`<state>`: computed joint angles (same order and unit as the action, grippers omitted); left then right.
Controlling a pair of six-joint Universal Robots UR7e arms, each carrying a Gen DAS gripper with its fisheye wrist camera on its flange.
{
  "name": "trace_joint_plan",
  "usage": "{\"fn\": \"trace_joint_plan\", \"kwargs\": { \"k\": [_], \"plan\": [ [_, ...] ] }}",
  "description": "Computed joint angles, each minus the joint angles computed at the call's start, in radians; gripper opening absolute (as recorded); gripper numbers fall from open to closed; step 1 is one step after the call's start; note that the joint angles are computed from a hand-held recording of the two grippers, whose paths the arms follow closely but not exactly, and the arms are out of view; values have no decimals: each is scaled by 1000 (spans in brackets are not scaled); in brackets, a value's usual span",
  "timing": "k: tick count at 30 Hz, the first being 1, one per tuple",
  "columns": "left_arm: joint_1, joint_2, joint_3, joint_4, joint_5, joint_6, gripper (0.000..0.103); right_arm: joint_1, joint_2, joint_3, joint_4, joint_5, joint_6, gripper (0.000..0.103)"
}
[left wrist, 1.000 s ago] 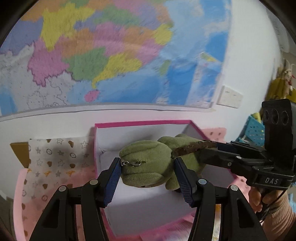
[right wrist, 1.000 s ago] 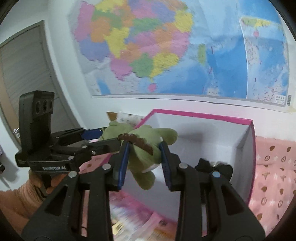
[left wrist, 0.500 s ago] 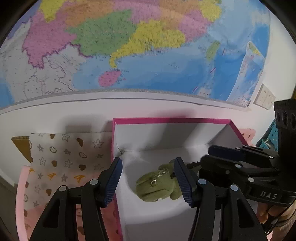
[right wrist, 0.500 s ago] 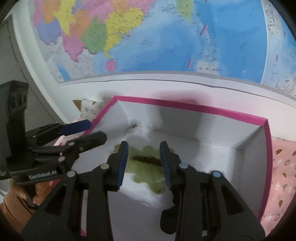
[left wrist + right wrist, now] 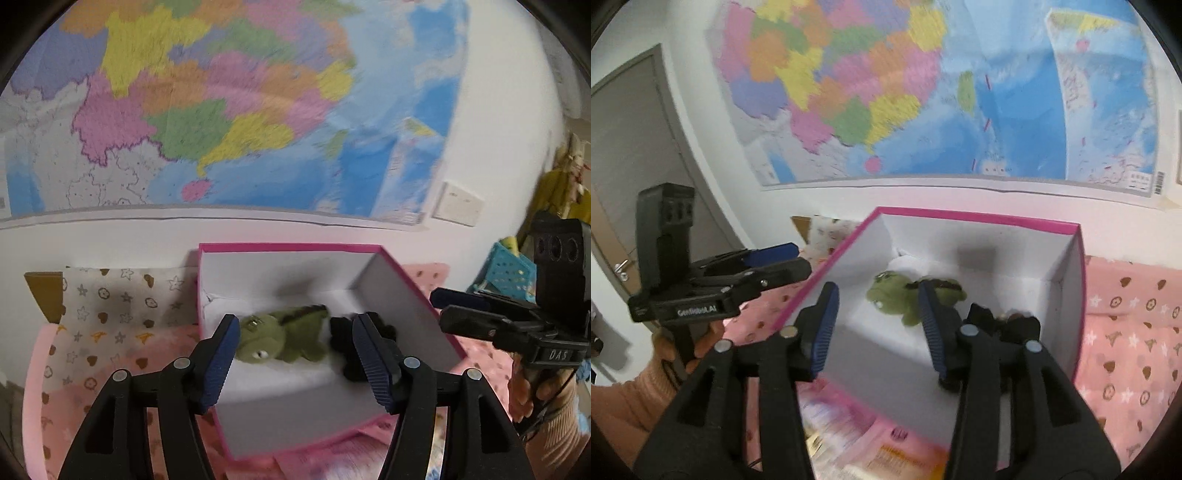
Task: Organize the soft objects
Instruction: 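Reach the left tool to the blue gingham scrunchie and grasp it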
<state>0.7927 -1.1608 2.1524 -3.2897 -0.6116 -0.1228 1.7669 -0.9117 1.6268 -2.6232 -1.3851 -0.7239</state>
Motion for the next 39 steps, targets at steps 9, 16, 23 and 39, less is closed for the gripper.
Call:
{"fn": "trace_joint_plan", "kwargs": {
  "k": [9, 16, 23, 39],
  "plan": [
    [-93, -12, 106, 21, -44, -84, 66, -65, -178, 209, -27, 74, -50, 53],
    [-102, 9, 152, 58, -90, -187, 66, -128, -242, 305, -39, 51, -36, 53],
    [-143, 31, 218, 83, -138, -285, 66, -168, -277, 384, -4, -33, -50, 53],
    [-152, 120, 240, 94, -293, -335, 63, -190, -240, 492, -89, -225, -68, 53]
  ]
}}
